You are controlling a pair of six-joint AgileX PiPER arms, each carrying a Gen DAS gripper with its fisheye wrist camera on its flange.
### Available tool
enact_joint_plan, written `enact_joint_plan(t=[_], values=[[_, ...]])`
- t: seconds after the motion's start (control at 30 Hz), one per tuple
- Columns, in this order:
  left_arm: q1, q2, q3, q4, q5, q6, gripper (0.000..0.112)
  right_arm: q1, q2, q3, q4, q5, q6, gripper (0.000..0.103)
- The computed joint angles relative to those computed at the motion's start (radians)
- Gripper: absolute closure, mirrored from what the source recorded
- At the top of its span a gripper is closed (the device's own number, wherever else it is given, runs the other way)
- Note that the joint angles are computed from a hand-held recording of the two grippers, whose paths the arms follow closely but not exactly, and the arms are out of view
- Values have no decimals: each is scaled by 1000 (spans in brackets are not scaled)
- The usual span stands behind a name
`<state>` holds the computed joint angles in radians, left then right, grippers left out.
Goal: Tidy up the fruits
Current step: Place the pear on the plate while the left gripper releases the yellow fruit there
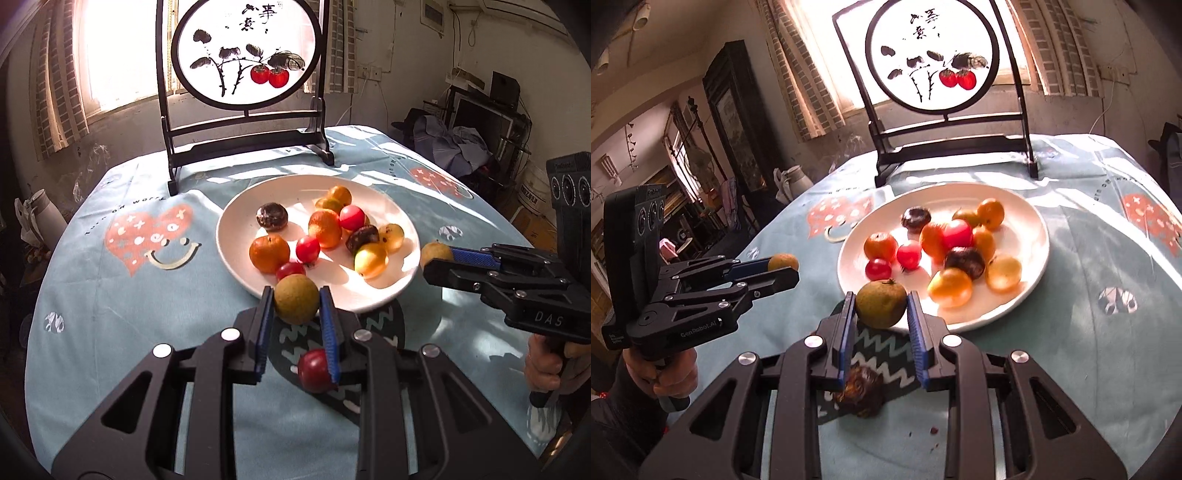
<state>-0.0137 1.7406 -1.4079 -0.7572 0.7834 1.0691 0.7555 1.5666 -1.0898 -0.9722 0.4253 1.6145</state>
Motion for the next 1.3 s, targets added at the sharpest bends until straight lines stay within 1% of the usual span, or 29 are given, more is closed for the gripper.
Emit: enact_joint_plan(t=[0.1,0.17,0.27,0.37,0.4,0.43,0.47,0.5,0.53,0.57,0.6,0.63,0.7,0.73,0.8,0.87,0.9,0.93,0.97,1.03,1.07,1.1,1.13,1.17,1.2,1.27,1.3], values=[[-70,122,-194,110,8,-174,87,-91,41,-56,29,-28,-41,75],[-104,225,-356,176,50,-286,87,-158,89,-112,136,-68,-168,75],[-160,366,-574,304,87,-425,87,-224,188,-234,311,-55,-392,75],[-201,502,-777,419,145,-533,87,-268,284,-347,463,-29,-585,75],[-211,551,-857,459,182,-569,87,-278,312,-381,502,-12,-638,75],[-219,585,-908,495,202,-602,82,-285,336,-414,538,11,-683,74],[-225,597,-920,518,194,-625,72,-293,350,-432,578,22,-727,73],[-224,584,-892,526,165,-631,49,-298,350,-434,615,21,-760,66],[-221,546,-823,525,107,-627,38,-297,336,-413,617,4,-753,57],[-216,503,-744,513,44,-610,35,-288,311,-383,578,-8,-706,54],[-207,473,-697,487,21,-585,31,-276,278,-338,505,-30,-627,49],[-198,447,-661,468,13,-568,28,-266,243,-290,452,-58,-575,45],[-189,383,-570,462,-18,-550,24,-242,173,-205,357,-97,-464,45],[-182,341,-505,444,-51,-528,23,-227,142,-170,307,-104,-403,45],[-174,247,-355,422,-137,-491,19,-187,86,-109,189,-104,-265,43],[-169,151,-203,413,-222,-454,18,-132,40,-50,22,-89,-79,43],[-161,106,-133,384,-257,-413,16,-102,23,-24,-67,-73,16,43],[-146,66,-68,323,-280,-346,14,-75,12,-2,-126,-65,79,43],[-123,31,-8,233,-292,-256,13,-59,4,16,-147,-76,102,42],[-68,-17,98,44,-292,-88,12,-32,1,52,-175,-114,139,42],[-47,-32,140,-9,-289,-34,12,-18,7,58,-153,-123,121,42],[-34,-45,176,-26,-294,-2,12,-1,18,57,-100,-127,62,42],[-27,-53,202,-21,-304,10,12,18,32,47,-16,-117,-36,42],[-21,-60,221,-8,-319,14,12,43,49,32,37,-91,-110,42],[-17,-69,238,0,-340,16,12,77,69,9,50,-39,-149,42],[0,-72,247,-5,-368,-1,12,142,116,-38,24,72,-188,42],[8,-67,239,19,-366,-41,12,161,136,-57,38,100,-234,42]])
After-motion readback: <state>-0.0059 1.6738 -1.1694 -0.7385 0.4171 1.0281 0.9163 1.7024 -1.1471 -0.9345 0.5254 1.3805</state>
